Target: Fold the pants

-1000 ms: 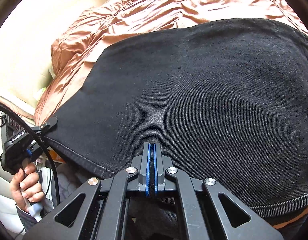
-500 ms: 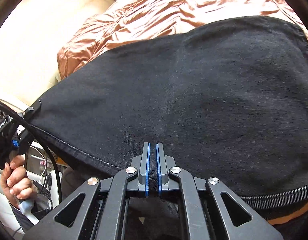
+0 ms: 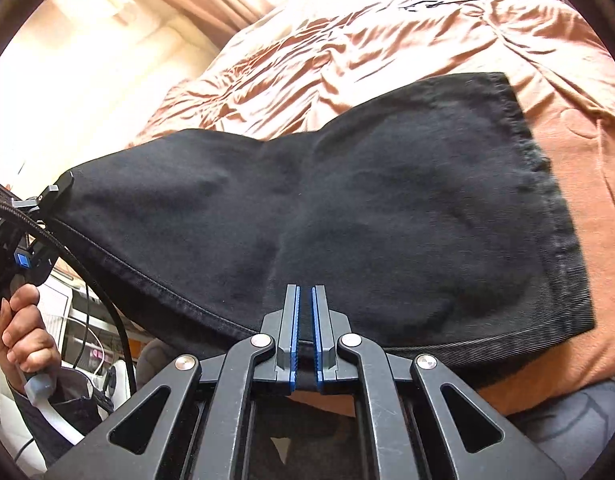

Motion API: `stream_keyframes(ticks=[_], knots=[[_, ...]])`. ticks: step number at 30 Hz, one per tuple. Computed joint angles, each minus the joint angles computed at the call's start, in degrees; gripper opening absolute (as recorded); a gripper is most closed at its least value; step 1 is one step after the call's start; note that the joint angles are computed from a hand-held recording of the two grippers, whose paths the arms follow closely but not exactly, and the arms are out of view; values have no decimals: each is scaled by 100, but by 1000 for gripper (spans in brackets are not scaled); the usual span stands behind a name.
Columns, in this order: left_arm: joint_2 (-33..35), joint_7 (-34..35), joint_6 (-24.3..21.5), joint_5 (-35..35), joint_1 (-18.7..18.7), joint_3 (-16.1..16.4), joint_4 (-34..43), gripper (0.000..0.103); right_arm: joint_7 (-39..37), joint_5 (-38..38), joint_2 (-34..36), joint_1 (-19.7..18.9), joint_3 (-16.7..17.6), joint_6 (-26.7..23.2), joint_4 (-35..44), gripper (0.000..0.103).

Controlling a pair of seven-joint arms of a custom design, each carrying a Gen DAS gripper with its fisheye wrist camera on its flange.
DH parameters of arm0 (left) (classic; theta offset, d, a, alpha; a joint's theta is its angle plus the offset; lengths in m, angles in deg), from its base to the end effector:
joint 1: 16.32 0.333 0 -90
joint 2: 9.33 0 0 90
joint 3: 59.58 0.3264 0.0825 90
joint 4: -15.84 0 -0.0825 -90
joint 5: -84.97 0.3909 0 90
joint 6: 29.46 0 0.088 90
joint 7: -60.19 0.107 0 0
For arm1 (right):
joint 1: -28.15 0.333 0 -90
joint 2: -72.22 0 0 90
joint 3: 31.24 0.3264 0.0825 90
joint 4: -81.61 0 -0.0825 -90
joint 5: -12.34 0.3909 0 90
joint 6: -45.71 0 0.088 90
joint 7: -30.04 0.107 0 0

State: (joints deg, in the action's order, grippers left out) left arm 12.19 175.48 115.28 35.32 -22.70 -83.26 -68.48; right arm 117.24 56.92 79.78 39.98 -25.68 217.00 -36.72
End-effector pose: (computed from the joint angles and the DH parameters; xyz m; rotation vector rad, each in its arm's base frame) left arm 0.6554 -0.3087 0.5650 1.4917 -2.0836 1.4706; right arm 0.6030 0.1346 0.4542 -1.2923 1.9056 -0.1430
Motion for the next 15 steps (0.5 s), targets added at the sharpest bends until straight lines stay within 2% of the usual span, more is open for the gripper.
stream_keyframes(ticks=[7, 15], knots=[[102, -8, -52, 176, -203, -112, 242, 16, -547, 772, -590, 11, -26, 327, -642, 3], [214, -83, -156, 420, -434, -208, 465, 16, -1515, 2014, -1185, 265, -363, 535, -1190, 3]])
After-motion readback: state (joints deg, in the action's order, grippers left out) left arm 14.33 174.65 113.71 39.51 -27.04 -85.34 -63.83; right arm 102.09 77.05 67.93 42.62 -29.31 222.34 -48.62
